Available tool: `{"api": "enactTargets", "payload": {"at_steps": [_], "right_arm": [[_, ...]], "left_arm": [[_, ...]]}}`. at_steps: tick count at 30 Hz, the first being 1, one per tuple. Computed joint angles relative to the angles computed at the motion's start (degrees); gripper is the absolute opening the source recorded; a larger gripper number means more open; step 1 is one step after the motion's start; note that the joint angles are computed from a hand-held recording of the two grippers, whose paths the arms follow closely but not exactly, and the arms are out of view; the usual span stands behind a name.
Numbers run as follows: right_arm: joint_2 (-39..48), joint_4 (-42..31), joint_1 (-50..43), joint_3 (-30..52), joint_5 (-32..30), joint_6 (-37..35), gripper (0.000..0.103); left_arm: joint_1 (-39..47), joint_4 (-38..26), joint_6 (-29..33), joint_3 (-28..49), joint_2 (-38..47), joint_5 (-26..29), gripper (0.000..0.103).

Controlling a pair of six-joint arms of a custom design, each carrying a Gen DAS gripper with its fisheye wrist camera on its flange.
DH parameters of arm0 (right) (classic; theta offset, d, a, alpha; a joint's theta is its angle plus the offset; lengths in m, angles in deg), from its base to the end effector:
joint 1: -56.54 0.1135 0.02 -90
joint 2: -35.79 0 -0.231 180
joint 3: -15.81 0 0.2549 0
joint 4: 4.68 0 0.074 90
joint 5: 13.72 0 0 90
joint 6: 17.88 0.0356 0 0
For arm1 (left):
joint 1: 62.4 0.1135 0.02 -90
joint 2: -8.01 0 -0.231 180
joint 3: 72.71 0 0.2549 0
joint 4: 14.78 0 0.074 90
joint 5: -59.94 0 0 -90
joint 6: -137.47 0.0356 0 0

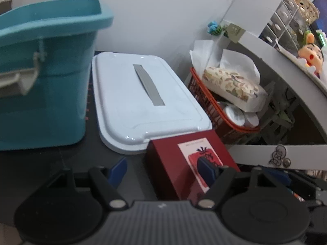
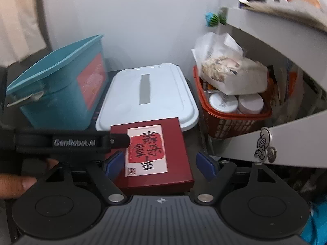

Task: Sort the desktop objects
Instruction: 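Move the right tool toward the red gift box on the table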

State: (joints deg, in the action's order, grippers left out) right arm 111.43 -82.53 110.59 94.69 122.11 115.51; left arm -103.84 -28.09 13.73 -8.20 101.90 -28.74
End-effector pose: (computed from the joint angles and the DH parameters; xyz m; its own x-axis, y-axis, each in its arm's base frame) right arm 0.1636 0.1821 0.2564 -0.7221 -0.1803 -0.6679 0.0601 0.9454 -0.3202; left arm 0.2531 -0.2245 0.1446 -0.7972 -0.0369 -0.6026 0.2785 0.8631 -0.4212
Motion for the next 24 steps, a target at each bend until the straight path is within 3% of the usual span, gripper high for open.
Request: {"api": "enactTargets", "payload": {"at_steps": [6,11,17,24], "right_arm": [[-1.30,-0.35,-1.89,-1.45,-1.90,1.87,0.080],[-4.17,1.14,-3.98,-4.14,-7.63,2.84,0.079],[-3.49,0.40,-2.71,-4.12,-5.04,3.52,0.079],[-1.69,2.63,-4.67,-1.89,-6.85,-4.37,0.084]], "left_arm": [[-0.48,0.81,-0.19,-0.13,0.75,0.69,0.077],[-1.05,1.08,0.15,0.13,1.16,1.39,0.077],[-1.53,1.13,0.08,-0.05,0.84,1.29,0.076],[-1.41,1.26,0.33,-0.45,0.07,1.61,0.076]]}}
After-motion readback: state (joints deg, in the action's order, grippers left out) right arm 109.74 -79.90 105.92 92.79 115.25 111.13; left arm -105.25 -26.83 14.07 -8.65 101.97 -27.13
